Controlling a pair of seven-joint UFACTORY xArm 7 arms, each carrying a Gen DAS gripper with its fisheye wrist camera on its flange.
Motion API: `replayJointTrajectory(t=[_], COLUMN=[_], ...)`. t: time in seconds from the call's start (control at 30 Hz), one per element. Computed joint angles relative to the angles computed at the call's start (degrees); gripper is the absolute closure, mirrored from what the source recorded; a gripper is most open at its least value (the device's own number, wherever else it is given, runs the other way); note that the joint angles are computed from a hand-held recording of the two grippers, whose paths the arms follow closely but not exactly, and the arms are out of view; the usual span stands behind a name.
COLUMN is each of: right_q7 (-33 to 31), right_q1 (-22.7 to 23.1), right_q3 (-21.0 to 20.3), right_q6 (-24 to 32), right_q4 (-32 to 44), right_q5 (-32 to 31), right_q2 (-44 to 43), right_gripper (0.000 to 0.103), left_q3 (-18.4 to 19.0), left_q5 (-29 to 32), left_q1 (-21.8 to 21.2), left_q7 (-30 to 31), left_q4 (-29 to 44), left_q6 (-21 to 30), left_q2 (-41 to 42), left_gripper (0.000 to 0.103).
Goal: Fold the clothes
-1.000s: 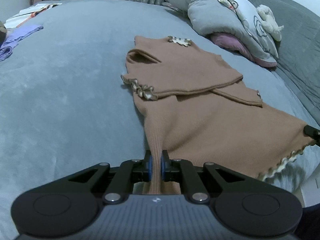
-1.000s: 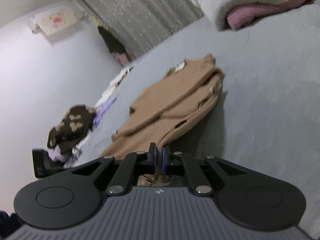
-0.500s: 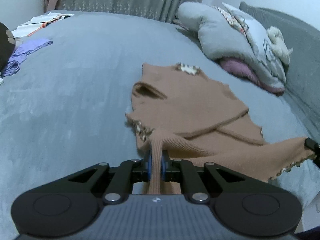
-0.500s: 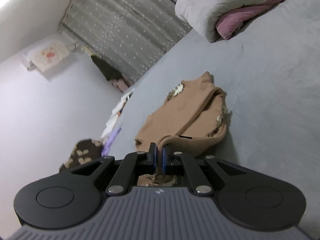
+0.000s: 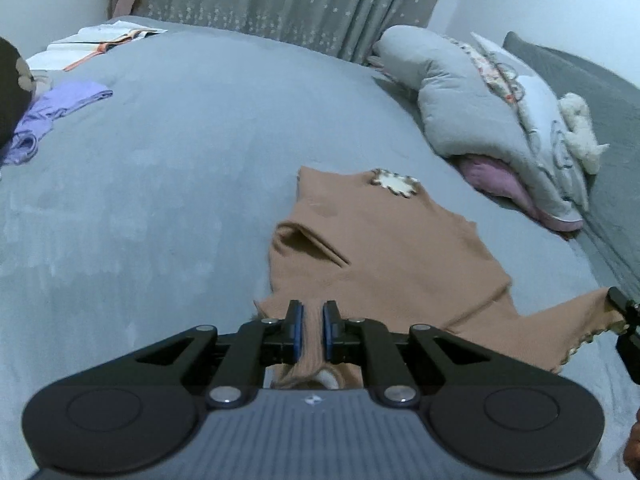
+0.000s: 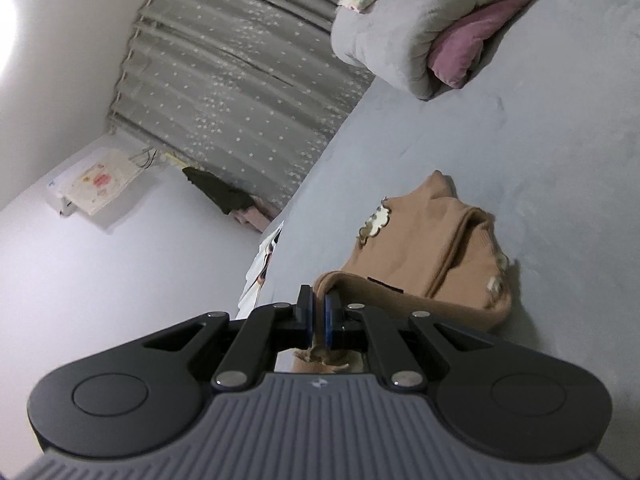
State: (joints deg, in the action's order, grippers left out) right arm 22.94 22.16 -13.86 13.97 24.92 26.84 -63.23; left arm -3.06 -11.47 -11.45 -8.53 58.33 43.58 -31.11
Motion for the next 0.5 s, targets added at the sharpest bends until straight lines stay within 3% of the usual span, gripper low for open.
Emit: replayJointTrajectory(t=[0.1, 0.2, 0.37, 0.5], right_q7=[-0.40, -1.59, -4.24, -6.68], right_q1=[1.44, 4.20, 9.12, 11.05], right_q3=[-1.89, -4.93, -10.21, -12.68], right_q6=[-2.64, -4.80, -6.79, -7.86], right_q4=[2.75, 5.87, 11.31, 14.38], right_q5=[0.34, 1.29, 4.93, 8.70], right_q2=[6.50, 13.57, 24.33, 30.44], right_gripper=[0.097, 0.097, 0.097, 0.097], left_q3=[1.00, 3.74, 2.37, 1.65], left_q5=[-0.28, -5.77, -6.14, -11.63], left_q1=[0.36, 0.09, 3.07, 4.38], left_q7=[0.75, 1.79, 1.11, 4.77], left_q4=[5.34, 13.66, 23.27, 26.42], left_q6=[-0.75, 3.60, 2.53, 3.37], left_q2=[6.80, 15.28, 26.27, 30.38], left_gripper=[0.093, 0.093, 0.094, 0.089])
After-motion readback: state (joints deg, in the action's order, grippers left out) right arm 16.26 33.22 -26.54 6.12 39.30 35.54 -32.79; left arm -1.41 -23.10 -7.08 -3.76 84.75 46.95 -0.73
